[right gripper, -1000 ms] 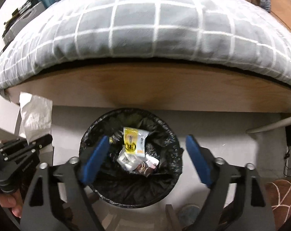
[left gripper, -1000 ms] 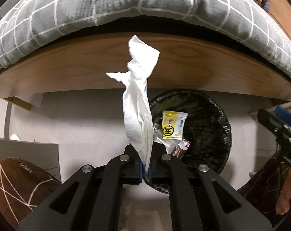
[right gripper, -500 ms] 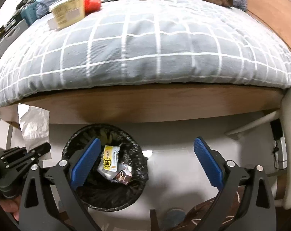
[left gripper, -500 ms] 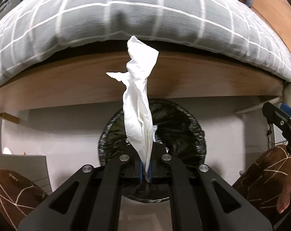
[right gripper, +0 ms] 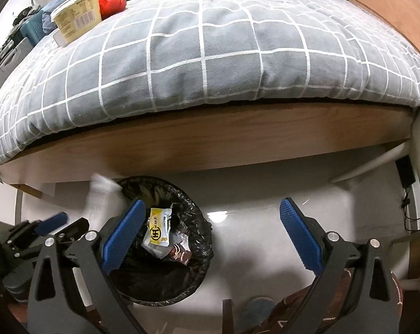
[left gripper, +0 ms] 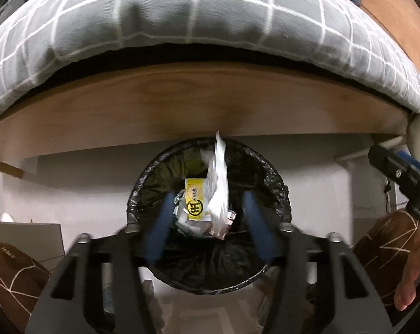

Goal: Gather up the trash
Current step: 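Raise both tools back toward the yogurt cup and bubble wrap on the bed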

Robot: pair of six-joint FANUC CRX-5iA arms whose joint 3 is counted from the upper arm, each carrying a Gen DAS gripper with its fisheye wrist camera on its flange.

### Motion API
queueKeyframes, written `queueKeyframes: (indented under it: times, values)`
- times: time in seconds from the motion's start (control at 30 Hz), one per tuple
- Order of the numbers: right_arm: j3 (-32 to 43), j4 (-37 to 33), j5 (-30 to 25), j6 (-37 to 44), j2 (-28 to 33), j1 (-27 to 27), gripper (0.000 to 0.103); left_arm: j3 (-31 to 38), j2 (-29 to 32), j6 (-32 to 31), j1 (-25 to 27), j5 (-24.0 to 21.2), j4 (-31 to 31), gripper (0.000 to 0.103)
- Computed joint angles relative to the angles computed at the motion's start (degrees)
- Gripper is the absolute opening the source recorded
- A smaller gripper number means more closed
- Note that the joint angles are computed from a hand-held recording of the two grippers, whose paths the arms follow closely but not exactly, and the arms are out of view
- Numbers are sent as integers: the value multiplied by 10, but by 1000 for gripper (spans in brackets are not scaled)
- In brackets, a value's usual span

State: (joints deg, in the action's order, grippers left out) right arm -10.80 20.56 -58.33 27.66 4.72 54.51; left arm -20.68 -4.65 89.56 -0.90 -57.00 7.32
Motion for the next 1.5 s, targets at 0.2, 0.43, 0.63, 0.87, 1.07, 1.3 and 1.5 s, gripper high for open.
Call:
queueKeyframes:
  times: [0.2,0.43,0.63,0.87,1.07,1.3,1.5]
  values:
    - [1,0,7,-1,9,4,93,-5,-16,-2,11,5,0,85]
    - [7,6,9,5,18,9,93,6,-38,11,13,1,-38,97]
    - [22,29,5,-1,15,15,93,21,-57,11,28,-6,-55,97]
    - [64,61,-1,19,22,22,93,49,-69,1,66,-20,-47,97]
    - [115,77,-9,46,37,20,93,87,-68,-4,92,-26,-44,97]
    - [169,99,-28,79,53,4,93,148,-49,-9,95,-34,-31,97]
    - [242,95,-47,135,89,-27,93,217,-3,-9,81,-42,-15,97]
